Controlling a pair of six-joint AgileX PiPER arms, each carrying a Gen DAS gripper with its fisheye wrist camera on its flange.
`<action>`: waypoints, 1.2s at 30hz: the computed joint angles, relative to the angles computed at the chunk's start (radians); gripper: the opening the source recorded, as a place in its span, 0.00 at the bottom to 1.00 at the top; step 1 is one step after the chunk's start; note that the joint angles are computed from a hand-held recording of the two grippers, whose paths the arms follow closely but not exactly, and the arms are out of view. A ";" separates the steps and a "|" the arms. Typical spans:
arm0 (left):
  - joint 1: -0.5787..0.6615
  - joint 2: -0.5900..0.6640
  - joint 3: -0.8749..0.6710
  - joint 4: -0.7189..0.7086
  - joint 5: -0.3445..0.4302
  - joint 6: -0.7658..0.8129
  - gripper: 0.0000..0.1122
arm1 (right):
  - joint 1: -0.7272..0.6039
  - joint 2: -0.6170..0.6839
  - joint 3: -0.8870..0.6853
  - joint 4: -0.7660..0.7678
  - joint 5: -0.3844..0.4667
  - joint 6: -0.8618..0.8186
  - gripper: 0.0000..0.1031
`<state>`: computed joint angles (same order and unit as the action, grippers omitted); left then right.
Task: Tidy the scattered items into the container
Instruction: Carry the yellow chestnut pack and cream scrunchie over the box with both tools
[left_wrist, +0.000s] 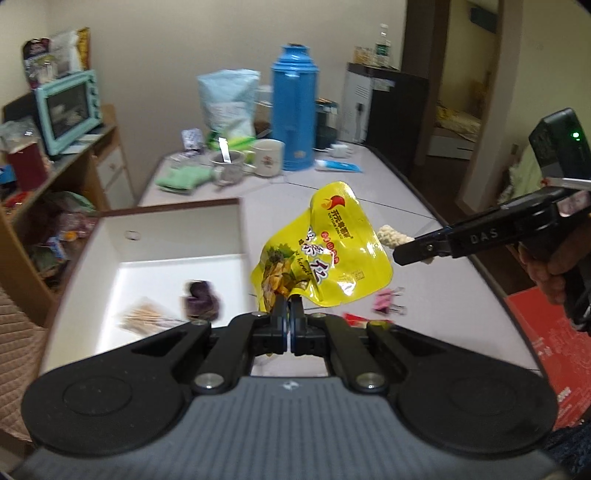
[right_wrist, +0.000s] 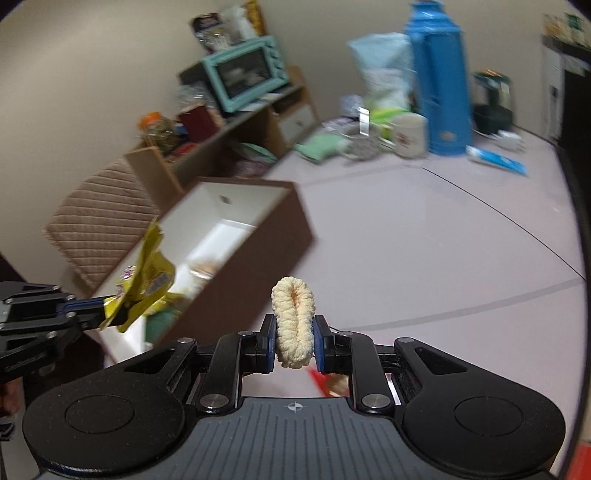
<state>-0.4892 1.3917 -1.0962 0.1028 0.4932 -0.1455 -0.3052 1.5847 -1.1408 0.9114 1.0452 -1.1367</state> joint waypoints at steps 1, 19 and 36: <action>0.030 -0.010 0.001 -0.025 0.006 0.042 0.00 | 0.034 -0.005 0.000 0.008 -0.011 0.013 0.18; 0.471 0.391 -0.374 -0.540 0.154 0.824 0.00 | 0.564 0.315 -0.345 -0.201 -0.356 0.507 0.18; 0.500 0.851 -0.960 -0.443 0.404 0.740 0.00 | 0.637 0.662 -0.794 -0.509 -0.274 0.856 0.18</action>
